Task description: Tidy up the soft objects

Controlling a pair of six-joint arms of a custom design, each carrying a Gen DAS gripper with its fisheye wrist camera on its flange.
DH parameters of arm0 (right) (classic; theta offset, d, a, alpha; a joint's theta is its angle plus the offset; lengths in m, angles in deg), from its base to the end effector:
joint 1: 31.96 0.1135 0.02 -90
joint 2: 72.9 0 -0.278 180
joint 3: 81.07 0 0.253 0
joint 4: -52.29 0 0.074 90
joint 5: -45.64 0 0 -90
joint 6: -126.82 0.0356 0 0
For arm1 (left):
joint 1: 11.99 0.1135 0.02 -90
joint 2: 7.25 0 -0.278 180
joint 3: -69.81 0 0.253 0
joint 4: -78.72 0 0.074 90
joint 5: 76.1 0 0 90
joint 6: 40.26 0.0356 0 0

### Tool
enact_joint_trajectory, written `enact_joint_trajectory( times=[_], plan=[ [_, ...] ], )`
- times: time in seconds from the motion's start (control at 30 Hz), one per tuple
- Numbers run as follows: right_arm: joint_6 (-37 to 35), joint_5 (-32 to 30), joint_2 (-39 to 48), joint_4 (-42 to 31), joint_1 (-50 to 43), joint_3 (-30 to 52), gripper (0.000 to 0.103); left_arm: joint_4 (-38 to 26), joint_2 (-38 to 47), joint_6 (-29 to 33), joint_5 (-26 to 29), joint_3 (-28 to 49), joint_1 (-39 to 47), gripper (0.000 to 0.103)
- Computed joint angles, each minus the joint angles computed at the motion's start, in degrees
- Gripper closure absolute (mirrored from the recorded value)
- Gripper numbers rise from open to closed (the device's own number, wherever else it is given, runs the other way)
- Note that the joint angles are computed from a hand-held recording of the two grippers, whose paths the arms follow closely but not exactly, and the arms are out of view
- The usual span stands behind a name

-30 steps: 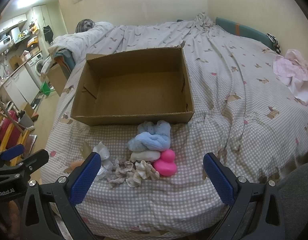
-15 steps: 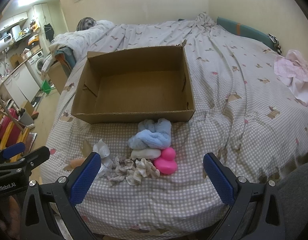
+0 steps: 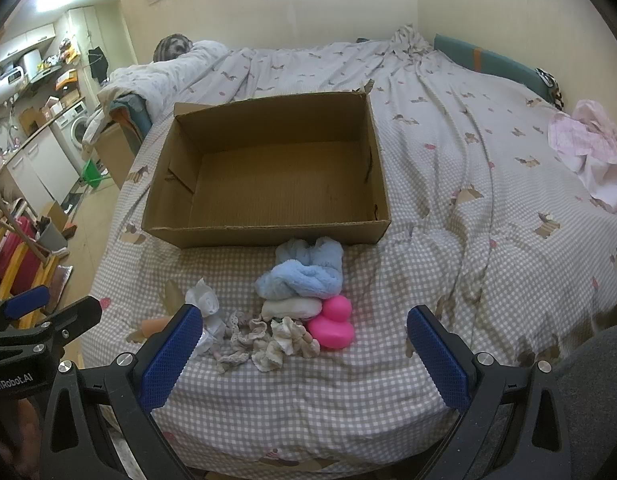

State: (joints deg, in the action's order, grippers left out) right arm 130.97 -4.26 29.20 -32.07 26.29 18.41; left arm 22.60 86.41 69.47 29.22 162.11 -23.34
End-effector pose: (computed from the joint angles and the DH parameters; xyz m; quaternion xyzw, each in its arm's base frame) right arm 0.1965 0.2739 0.2727 0.2980 0.8906 -0.0577 0.3387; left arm 0.3402 -0.0779 0.2936 0.2909 0.9067 -0.1073 0.2861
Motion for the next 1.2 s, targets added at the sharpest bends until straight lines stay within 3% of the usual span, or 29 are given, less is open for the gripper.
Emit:
enact_joint_trajectory(
  times=[1.2],
  plan=[
    [-0.63,-0.2,-0.06,0.76,-0.03,-0.14,0.0,0.03,0.81,-0.83,-0.96,0.65,0.41,0.0]
  ],
)
